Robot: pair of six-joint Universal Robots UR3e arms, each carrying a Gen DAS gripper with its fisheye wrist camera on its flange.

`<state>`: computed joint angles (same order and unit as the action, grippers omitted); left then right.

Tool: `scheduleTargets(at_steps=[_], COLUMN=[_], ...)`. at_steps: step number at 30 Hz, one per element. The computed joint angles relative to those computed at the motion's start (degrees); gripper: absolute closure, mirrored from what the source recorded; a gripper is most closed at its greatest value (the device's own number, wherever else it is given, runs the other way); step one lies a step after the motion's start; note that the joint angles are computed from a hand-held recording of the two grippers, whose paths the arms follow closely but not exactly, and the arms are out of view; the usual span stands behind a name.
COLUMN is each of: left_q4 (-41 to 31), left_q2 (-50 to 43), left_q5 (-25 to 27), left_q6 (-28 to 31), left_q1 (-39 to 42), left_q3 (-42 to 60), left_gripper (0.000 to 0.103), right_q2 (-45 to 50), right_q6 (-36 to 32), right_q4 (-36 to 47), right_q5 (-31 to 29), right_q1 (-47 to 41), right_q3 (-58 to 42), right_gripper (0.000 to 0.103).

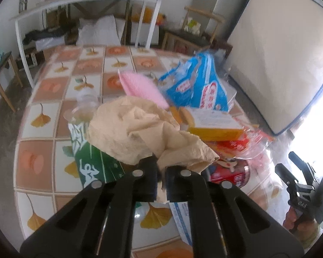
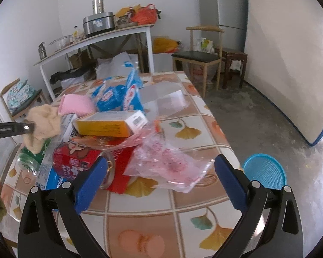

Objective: Collect trash
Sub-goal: 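Grasp the beige cloth with the left tool while the right tool reaches toward the pink plastic bag, then grasp the pink plastic bag with the right tool while the left tool lifts the beige cloth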

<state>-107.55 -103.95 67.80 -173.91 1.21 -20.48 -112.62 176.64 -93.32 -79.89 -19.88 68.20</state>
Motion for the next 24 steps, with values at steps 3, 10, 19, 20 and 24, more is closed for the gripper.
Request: scheduleTargets(at_steps=[3,10,19,20,24], left_q4=[5.2,12.6,11.6,10.9,7.1], left_q2=[5.3,19.3,30.6,32.2,36.2], left_q5=[-0.9,-10.3,-16.3,-18.1,-22.1], left_q6=[-1.0,-0.2,2.5,3.3,7.7], left_q1=[1.0,7.7,11.7,13.0,16.0], left_q3=[-6.9,-23.3,-36.8,-38.6,-43.0], left_gripper=[0.1,0.1,0.1,0.1,0.1], right_q2=[-0.8,1.7,18.0,17.9,14.5], right_q6=[-1.9,-9.0,-8.2,-8.1,-11.7], right_q4=[3.9,17.2,32.6,32.6,38.1], right_q5=[4.0,17.9,27.5,27.0,26.6], right_q1=[-5.4,-18.4,-19.0,-19.0,-24.2], right_q3=[-1.8,-12.1,-32.4,-32.1,-28.1], right_gripper=[0.006,0.006,0.006,0.006,0.007])
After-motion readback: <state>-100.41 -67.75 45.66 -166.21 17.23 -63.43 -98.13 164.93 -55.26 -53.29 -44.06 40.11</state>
